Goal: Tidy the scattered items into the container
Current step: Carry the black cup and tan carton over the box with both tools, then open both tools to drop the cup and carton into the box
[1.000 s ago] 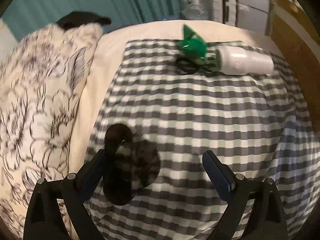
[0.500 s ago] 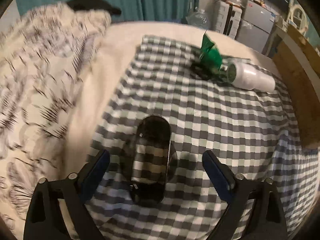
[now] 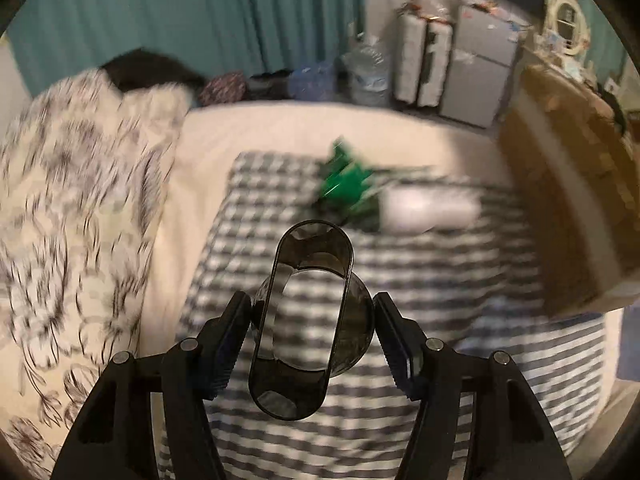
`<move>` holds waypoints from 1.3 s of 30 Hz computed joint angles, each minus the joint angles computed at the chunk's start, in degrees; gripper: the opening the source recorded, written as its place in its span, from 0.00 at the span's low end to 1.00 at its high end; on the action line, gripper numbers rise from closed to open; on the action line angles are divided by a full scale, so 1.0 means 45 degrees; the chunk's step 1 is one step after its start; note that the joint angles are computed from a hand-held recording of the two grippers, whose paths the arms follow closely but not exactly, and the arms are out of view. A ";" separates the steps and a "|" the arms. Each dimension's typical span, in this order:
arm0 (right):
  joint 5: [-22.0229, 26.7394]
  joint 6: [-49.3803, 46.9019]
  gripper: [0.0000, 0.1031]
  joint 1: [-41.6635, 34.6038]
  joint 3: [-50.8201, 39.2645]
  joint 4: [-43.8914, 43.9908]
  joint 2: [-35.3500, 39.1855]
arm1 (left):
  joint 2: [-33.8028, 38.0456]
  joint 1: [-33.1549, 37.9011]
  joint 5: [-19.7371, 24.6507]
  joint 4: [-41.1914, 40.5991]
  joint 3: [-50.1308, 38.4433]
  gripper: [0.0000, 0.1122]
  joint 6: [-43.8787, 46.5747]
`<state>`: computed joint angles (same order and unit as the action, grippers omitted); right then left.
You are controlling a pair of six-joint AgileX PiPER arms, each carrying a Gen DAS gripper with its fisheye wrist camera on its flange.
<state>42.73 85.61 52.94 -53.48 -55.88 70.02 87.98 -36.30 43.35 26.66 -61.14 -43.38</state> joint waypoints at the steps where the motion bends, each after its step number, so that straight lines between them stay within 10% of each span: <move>1: 0.0360 -0.0257 0.28 -0.0017 -0.0236 0.0014 -0.0085 | 0.0066 -0.0256 0.0040 -0.0195 -0.0378 0.57 0.0257; 10: 0.2396 -0.1321 0.28 -0.0928 -0.0527 -0.0106 -0.1451 | 0.1883 -0.2089 0.0676 -0.2685 -0.5271 0.57 0.3276; 20: 0.0606 -0.3037 0.31 -0.3999 0.0971 0.2454 -0.1902 | 0.4574 -0.3696 0.1881 -0.3415 -0.9923 0.57 0.4356; 24: 0.1116 -0.2601 0.76 -0.4283 0.1038 0.2220 -0.2095 | 0.5512 -0.3967 0.2498 -0.3439 -1.1463 0.57 0.4597; 31: 0.1289 -0.3695 0.76 -0.5483 0.0952 0.2974 -0.2809 | 0.6631 -0.4387 0.3260 -0.3316 -1.3095 0.58 0.4900; 33: 0.1222 -0.3918 0.76 -0.5852 0.1021 0.3261 -0.2906 | 0.6901 -0.4563 0.3347 -0.3162 -1.3381 0.62 0.4917; 35: 0.1012 -0.4139 0.76 -0.6262 0.1193 0.3548 -0.3082 | 0.7074 -0.4777 0.3284 -0.2790 -1.3471 0.89 0.4777; 39: 0.0977 -0.4222 0.76 -0.6473 0.1480 0.3756 -0.3373 | 0.7377 -0.5111 0.3691 -0.1843 -1.3700 0.92 0.4354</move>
<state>47.12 66.61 23.81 -46.82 -38.98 54.84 121.18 -59.30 59.96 18.36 -122.79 -23.79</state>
